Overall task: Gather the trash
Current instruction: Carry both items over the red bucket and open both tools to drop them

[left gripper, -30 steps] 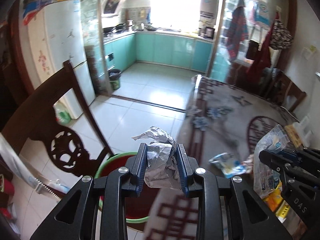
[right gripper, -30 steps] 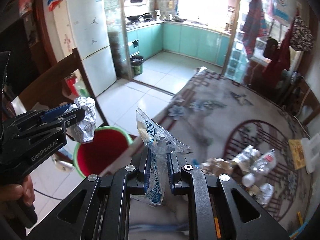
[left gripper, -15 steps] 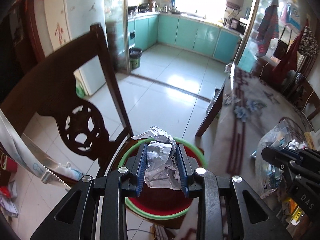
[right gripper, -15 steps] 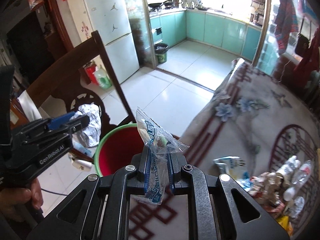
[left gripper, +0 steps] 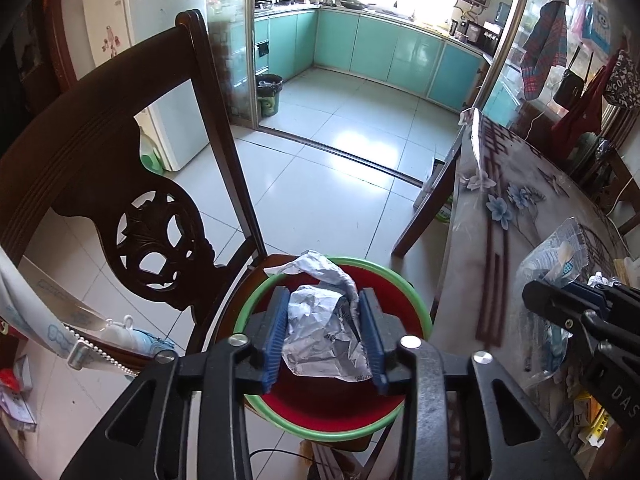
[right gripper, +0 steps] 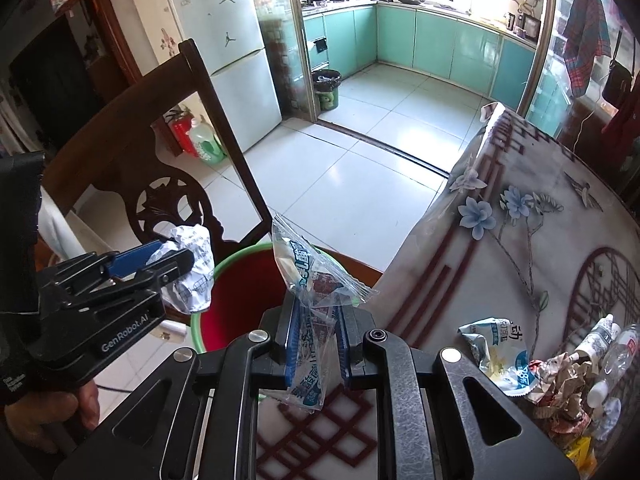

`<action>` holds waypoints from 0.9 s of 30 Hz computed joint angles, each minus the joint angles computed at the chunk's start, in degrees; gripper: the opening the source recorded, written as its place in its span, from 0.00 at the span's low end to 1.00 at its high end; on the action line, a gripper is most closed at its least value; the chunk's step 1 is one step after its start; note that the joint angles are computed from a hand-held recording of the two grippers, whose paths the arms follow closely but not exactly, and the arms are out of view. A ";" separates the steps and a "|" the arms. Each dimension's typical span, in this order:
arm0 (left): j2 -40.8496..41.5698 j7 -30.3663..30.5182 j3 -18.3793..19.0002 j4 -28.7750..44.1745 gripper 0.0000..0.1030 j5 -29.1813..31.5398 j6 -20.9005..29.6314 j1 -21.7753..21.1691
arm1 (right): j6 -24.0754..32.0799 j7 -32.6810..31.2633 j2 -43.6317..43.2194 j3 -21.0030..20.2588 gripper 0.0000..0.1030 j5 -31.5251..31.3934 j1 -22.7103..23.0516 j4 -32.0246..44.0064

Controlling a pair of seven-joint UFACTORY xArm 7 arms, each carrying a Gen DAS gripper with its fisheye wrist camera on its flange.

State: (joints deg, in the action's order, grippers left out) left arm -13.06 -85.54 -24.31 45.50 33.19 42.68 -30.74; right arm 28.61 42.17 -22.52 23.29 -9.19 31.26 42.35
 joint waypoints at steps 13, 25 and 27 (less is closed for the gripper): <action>1.69 -2.04 -0.76 3.44 0.61 2.70 2.93 -1.03 | 2.56 3.34 -4.51 1.51 0.49 -3.52 -1.85 -0.88; 6.20 -6.49 -3.06 11.88 0.61 7.39 11.21 -6.45 | 4.37 0.48 -17.28 -0.33 0.52 0.89 -0.24 -7.95; 7.82 -7.68 -3.34 14.21 0.61 8.47 13.35 -8.26 | 5.25 -0.20 -20.76 -0.84 0.52 1.95 0.24 -9.80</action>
State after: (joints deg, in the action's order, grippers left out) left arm -5.25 -93.22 -27.66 59.71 41.67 56.03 -39.00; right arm 33.86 41.97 -43.28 22.45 -7.24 31.51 32.54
